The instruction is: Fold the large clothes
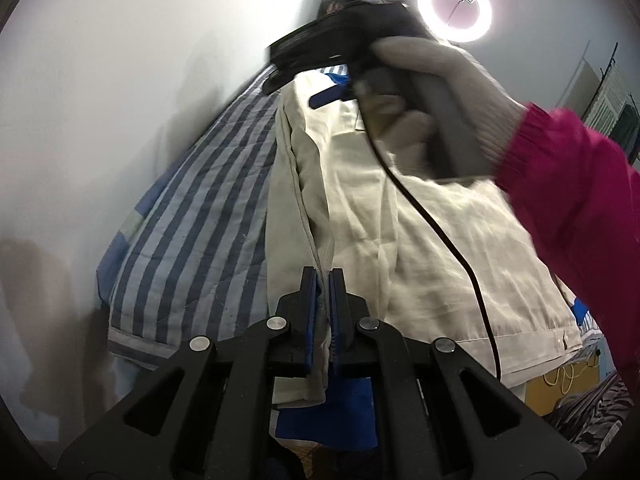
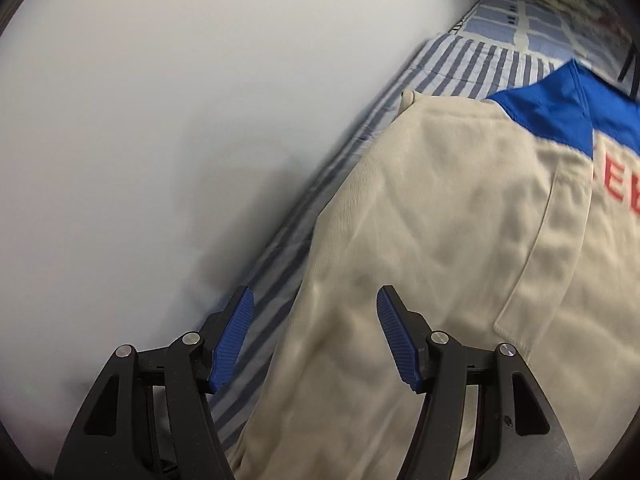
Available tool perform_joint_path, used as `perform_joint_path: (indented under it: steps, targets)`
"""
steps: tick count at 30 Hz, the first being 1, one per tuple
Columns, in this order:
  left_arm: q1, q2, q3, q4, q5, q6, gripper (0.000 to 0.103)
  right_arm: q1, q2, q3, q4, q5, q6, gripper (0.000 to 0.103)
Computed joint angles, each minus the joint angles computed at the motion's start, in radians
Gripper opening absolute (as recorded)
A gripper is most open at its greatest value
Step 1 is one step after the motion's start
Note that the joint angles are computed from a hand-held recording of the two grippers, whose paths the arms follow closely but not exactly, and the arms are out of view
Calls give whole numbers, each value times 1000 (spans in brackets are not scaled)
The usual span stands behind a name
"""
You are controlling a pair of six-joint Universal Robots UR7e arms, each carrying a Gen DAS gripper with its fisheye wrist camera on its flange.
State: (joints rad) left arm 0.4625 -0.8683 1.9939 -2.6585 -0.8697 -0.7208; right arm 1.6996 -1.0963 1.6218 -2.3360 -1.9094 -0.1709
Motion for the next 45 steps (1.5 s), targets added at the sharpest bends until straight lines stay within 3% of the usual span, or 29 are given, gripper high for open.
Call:
perform_joint_path:
  steps: [3,4,5,6,7,8,11,17,23,29,33,35,37,42,45]
  targets:
    - [-1,1,3,-8,-8,17,4,8,48,-23,23,-104,14,63]
    - [-2,0,4,-7,-10,19,4,7,57,-23,20,-120,18,55]
    - [-4,4,0,-2,-12,16,4,4,66,-20,15,-139,22,38]
    - [-6,5,-2,3,-11,15,4,0,70,-17,15,-143,25,30]
    - [-8,5,-3,2,-11,14,3,-10,63,-13,23,-140,29,14]
    - [-9,6,-4,-2,-17,17,3,-24,42,-8,37,-122,30,8]
    - [-23,21,-22,-8,-26,33,3,-78,-24,31,7,17,34,3]
    - [-66,80,-83,-9,-49,126,3,-201,-197,134,-52,290,21,3]
    - [-83,166,-170,11,-143,210,0,-347,-346,195,-47,454,10,3]
    - [-100,242,-231,58,-260,297,0,-465,-409,243,-55,421,36,3]
    - [-102,214,-213,44,-290,308,0,-493,-431,299,-87,394,54,3]
    - [-92,175,-184,11,-311,292,0,-521,-464,337,-85,427,66,3]
    - [-91,152,-167,3,-297,275,0,-522,-472,340,-71,434,61,3]
    - [-51,86,-137,26,-207,210,0,-470,-484,297,13,350,-36,8]
    - [-19,75,-131,4,-186,156,0,-429,-493,264,14,293,-117,34]
